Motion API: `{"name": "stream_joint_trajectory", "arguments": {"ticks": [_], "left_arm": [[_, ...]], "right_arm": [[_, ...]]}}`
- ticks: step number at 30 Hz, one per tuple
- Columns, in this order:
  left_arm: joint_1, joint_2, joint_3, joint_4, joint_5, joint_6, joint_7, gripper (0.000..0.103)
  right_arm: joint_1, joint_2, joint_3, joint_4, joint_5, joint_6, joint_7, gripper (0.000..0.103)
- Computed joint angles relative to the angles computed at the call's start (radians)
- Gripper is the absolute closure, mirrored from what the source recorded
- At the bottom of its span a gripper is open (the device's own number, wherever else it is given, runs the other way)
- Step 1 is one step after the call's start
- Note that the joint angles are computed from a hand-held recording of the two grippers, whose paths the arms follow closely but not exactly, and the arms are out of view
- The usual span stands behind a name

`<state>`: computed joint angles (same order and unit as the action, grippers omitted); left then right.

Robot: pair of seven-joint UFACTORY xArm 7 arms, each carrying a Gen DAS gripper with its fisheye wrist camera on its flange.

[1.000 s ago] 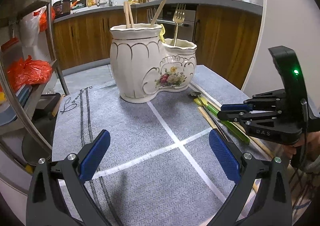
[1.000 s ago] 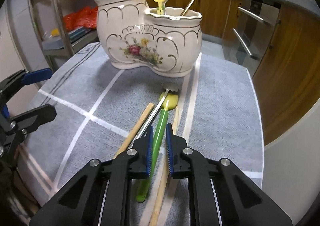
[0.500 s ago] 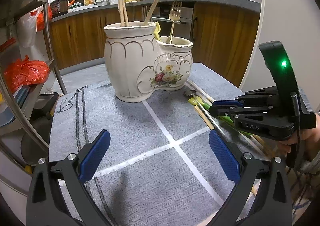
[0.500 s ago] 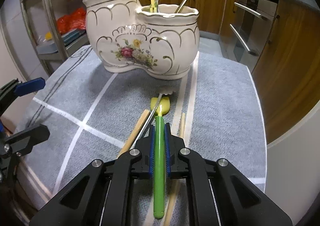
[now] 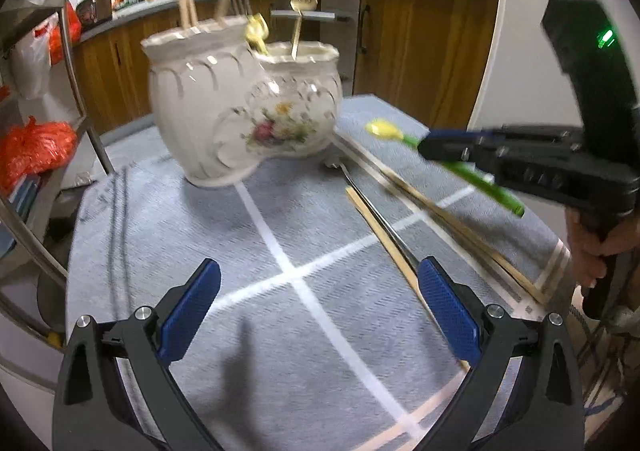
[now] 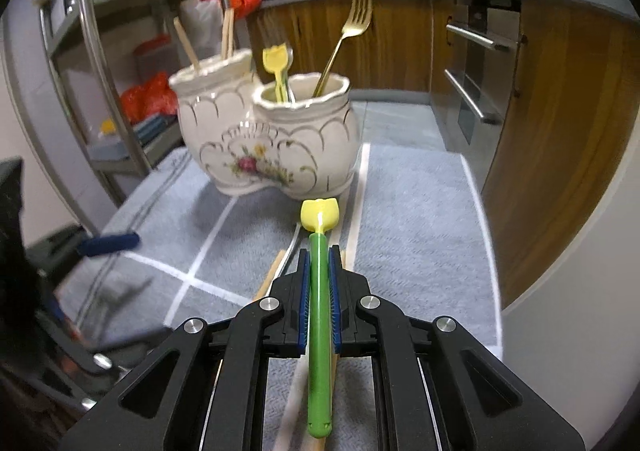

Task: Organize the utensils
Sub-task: 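Grasp a wooden chopstick with the left tool while the right tool holds the green spoon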

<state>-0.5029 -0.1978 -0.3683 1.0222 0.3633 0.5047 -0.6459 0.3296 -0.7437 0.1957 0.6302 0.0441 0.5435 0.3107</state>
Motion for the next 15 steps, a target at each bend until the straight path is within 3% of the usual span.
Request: {"name": "stream_joint_trajectory", "arguments": {"ticks": [3,10,15], "left_arm": [[-0.016,0.04,-0.011,0.042,-0.008,0.049,-0.011,0.006],[-0.081,0.081,0.006,0.085,-0.086,0.128,0.088,0.016],[-0.101,0.071,0.013,0.092,-0.118,0.179,0.144,0.017]], "right_arm": [[0.001,-0.012,-0.002,-0.008,0.0,-0.012,0.001,0.093],[0.007,-0.044,-0.017,-0.032,0.009,-0.027,-0.012,0.093],[0.005,-0.059,-0.027,-0.044,0.018,-0.034,-0.018,0.093]]}}
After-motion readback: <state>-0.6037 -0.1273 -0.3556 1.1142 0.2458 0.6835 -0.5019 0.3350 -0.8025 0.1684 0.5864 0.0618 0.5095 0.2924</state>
